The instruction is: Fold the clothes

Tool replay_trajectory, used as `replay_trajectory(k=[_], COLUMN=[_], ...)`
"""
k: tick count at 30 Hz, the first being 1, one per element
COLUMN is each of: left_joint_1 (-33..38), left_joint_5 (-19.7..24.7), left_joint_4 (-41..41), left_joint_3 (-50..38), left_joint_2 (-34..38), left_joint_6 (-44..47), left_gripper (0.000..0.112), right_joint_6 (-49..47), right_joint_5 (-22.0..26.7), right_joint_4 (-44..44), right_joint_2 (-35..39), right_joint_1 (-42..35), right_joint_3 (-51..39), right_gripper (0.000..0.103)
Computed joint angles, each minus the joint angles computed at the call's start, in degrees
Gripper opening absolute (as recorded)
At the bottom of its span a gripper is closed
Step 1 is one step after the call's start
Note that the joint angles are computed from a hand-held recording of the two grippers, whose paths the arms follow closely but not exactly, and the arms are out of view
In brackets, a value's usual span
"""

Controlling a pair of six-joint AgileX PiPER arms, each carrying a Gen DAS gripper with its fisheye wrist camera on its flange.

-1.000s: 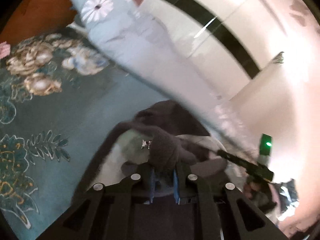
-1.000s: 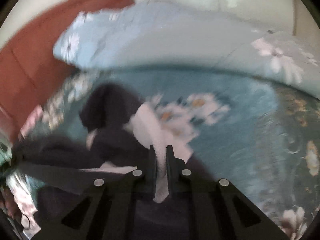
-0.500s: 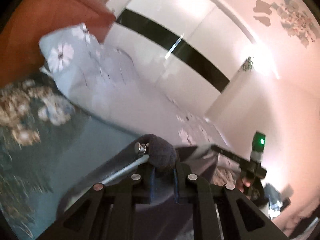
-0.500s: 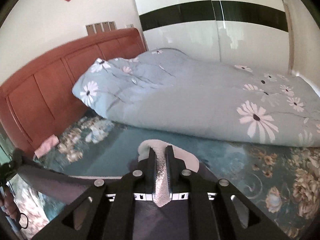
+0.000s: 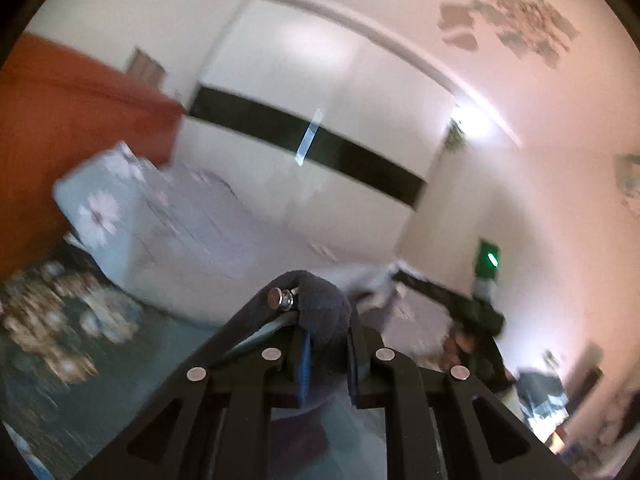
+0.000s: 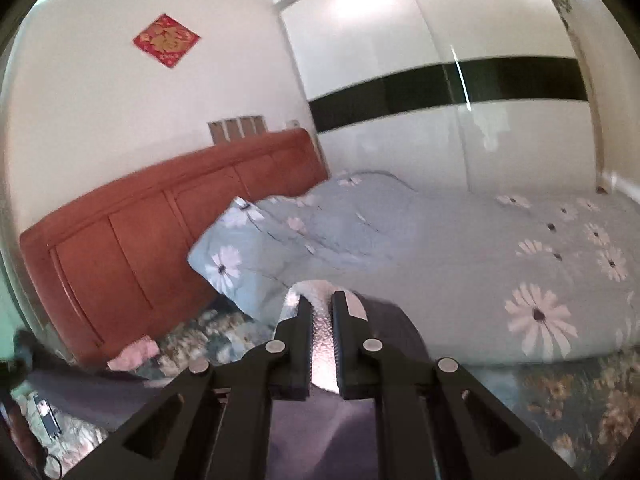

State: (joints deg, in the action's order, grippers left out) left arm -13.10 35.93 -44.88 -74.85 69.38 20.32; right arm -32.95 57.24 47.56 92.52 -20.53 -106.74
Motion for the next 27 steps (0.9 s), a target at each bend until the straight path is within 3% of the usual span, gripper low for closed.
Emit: replay_trajectory(k=[4,9,13,15,17,20,27], left_joint_1=[-13.8,-26.0,-30.5,-32.8,-35.3,-37.6,-38.5], left_joint_5=[-7.0,-10.3,-10.2,-10.3,-10.9,-10.9,-10.1], left_joint_4=[-1.1,-9.3,-18.7,-18.3,-17.5,-17.0,-11.7], left_joint_3=[11.4,13.8,12.7,11.4,10.5,9.5,11.7], left_joint_2=[0.9,11.0,18.3,21.6,25.5,29.9,27.2], left_joint_6=[2.7,9.1,16.2,15.5,13.8,11.0,2.8], left_gripper=[0.015,0.015,0.015,0.015,0.015,0.015,0.024], right_joint_6=[-8.7,-14.2,-18.6,-20.1,-20.1,-17.3,-20.4], right_joint_5=[-0.1,0.2,2.0,1.3,-3.6,-2.2,-1.2], right_joint_4=[2.5,2.0,0.6,-0.9,-3.6,-6.1,-5.1], right_joint_2=[-4.1,-3.3,-1.6,-0.9,-1.0,2.3,1.9], right_joint_1=[-8.2,-19.2,-28.6,-32.3,-34.0,-36.8,-34.9], right_joint_3=[13.7,24.1,28.3,29.4,31.4,30.1,32.9], right_gripper=[0.009,0.009,0.009,0.009,0.008,0.008,0.008])
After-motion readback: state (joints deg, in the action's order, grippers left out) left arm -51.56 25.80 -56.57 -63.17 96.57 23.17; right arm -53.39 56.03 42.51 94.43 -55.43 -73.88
